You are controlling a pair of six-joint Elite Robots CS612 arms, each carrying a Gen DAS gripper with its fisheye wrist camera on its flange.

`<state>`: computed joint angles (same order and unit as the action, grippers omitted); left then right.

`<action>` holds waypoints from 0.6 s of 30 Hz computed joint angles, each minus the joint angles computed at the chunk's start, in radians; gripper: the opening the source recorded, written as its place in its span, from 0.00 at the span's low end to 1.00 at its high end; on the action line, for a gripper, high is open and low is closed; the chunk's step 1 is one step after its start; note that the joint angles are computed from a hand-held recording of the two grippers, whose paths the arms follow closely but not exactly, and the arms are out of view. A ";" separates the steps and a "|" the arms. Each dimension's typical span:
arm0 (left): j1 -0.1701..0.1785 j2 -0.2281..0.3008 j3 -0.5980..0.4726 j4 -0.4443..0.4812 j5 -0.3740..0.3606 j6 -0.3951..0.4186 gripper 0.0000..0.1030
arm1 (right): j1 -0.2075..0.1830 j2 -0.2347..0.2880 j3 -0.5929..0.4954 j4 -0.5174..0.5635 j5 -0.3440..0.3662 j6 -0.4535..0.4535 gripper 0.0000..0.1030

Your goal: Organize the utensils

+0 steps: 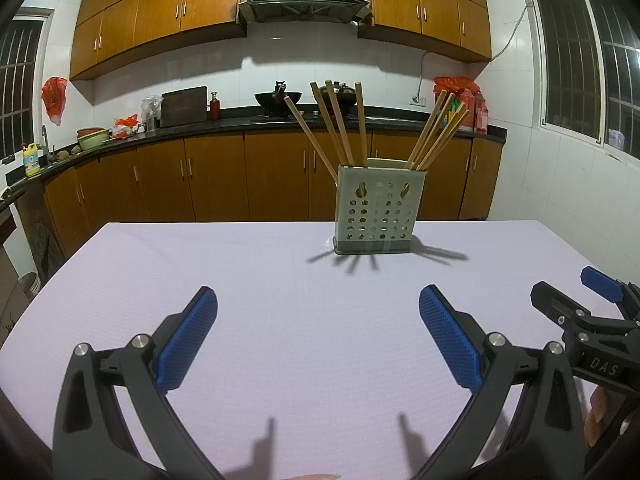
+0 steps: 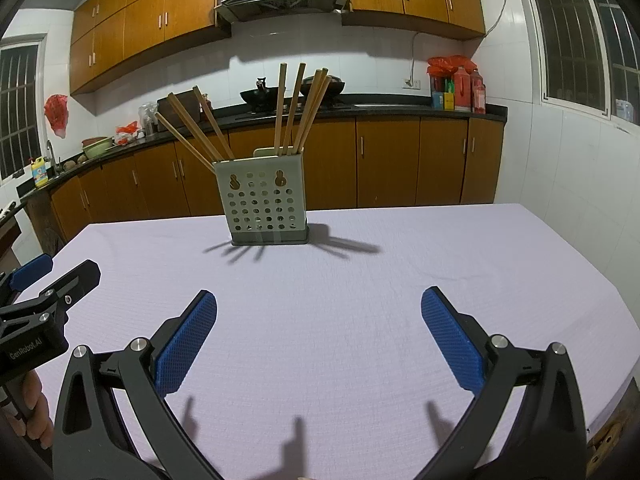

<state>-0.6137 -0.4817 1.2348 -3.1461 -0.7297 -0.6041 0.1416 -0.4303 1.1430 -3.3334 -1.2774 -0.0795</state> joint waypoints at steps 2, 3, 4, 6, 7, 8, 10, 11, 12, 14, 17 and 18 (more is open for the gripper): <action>0.000 0.000 0.001 -0.001 0.000 0.001 0.96 | 0.000 0.000 0.000 0.000 0.000 0.002 0.98; 0.000 0.000 0.001 -0.001 0.000 0.001 0.96 | 0.001 0.000 0.002 -0.002 0.000 0.003 0.98; 0.000 0.000 0.001 0.000 0.000 0.001 0.96 | 0.001 -0.001 0.004 -0.003 -0.001 0.002 0.98; 0.000 0.000 0.000 0.000 -0.001 0.000 0.96 | 0.001 0.000 0.002 -0.001 -0.001 0.002 0.98; 0.000 0.000 0.000 0.000 -0.001 0.000 0.96 | 0.001 -0.001 0.003 -0.001 0.000 0.002 0.98; 0.000 0.000 0.000 0.001 0.000 0.000 0.96 | 0.001 -0.001 0.004 -0.001 -0.001 0.002 0.98; 0.000 0.000 -0.001 0.001 0.000 0.001 0.96 | 0.001 -0.001 0.004 -0.001 -0.001 0.003 0.98; 0.000 0.000 -0.001 0.002 0.002 0.000 0.96 | 0.001 -0.001 0.002 0.000 -0.001 0.003 0.98; 0.000 0.000 0.000 0.002 0.002 0.000 0.96 | 0.001 -0.001 0.002 0.000 -0.001 0.003 0.98; 0.000 0.001 0.000 0.002 0.003 0.000 0.96 | 0.001 -0.001 0.001 0.000 -0.002 0.003 0.98; 0.001 0.001 0.002 0.002 0.000 0.000 0.96 | 0.001 -0.001 0.001 0.001 -0.002 0.004 0.98; 0.002 0.001 0.004 -0.002 -0.003 0.002 0.96 | 0.001 -0.001 0.003 0.000 -0.001 0.004 0.98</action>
